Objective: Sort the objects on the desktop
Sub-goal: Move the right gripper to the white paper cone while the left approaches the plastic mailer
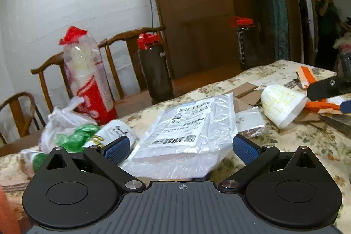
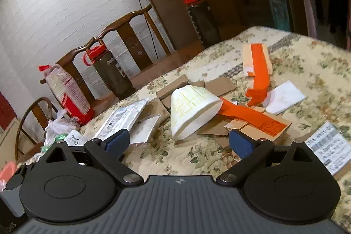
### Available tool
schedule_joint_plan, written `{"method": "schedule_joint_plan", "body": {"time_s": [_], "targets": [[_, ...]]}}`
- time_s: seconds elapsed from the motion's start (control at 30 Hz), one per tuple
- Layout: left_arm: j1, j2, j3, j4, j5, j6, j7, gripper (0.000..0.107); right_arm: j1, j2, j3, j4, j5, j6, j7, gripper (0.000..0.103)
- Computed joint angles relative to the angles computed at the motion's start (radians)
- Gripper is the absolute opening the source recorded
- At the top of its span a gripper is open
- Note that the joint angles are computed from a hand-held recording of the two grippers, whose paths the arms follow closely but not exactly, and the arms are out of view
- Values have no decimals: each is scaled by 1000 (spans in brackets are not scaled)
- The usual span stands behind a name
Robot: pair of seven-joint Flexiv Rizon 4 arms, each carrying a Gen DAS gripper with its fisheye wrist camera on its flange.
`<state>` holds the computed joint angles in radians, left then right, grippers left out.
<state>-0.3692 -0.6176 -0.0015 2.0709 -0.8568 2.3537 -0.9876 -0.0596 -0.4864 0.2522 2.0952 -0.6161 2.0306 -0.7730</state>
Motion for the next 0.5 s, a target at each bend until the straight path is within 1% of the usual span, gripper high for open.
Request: {"method": "schedule_joint_plan", "body": {"time_s": [0.07, 0.23, 0.33, 0.5], "targets": [[12, -13, -3, -14, 16, -6, -11, 103, -17, -25, 16, -17, -21, 11, 12, 97], [9, -49, 5, -58, -10, -8, 5, 103, -58, -82, 56, -67, -110, 46, 73, 96], [18, -60, 3, -73, -15, -26, 8, 103, -127, -133, 113, -120, -239, 17, 189, 96], [17, -78, 10, -96, -39, -64, 33, 103, -165, -201, 137, -179, -358, 23, 313, 96]]}}
